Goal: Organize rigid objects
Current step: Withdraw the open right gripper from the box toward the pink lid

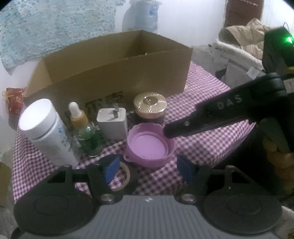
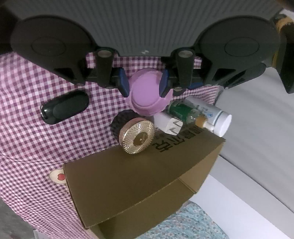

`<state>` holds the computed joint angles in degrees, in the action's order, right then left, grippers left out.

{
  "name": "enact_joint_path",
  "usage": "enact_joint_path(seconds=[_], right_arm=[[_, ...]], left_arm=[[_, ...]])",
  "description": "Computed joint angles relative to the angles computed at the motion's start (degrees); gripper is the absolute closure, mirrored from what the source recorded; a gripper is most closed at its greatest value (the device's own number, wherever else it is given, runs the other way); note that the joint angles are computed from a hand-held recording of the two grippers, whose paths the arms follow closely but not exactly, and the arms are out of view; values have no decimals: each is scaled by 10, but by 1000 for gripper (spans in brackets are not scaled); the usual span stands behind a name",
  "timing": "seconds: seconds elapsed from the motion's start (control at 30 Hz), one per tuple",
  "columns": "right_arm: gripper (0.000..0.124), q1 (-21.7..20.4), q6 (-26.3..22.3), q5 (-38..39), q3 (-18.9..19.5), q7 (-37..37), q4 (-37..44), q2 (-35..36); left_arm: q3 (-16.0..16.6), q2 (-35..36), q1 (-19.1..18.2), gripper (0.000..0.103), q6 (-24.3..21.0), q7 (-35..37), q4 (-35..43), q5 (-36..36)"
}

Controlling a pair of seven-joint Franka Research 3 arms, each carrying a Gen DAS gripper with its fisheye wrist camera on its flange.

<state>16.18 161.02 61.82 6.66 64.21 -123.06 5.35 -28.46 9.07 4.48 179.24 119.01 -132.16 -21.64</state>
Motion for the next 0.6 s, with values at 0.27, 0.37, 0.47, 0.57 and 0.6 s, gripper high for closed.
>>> enact_joint_path(seconds=[0.27, 0.37, 0.47, 0.57, 0.6], right_arm=[[91, 3, 7, -93, -3, 63, 16, 22], [99, 2, 14, -116, 0, 73, 19, 31], [104, -2, 13, -118, 5, 67, 22, 34], [108, -2, 17, -132, 6, 73, 20, 35], [109, -4, 14, -128, 7, 70, 19, 34]], left_arm=[[30, 22, -26, 33, -10, -61, 18, 72], [33, 28, -27, 33, -10, -79, 23, 94], [26, 31, -19, 33, -9, -91, 24, 107], [7, 32, -2, 33, -4, -90, 20, 112], [-20, 35, 21, 33, -6, -75, 21, 99]])
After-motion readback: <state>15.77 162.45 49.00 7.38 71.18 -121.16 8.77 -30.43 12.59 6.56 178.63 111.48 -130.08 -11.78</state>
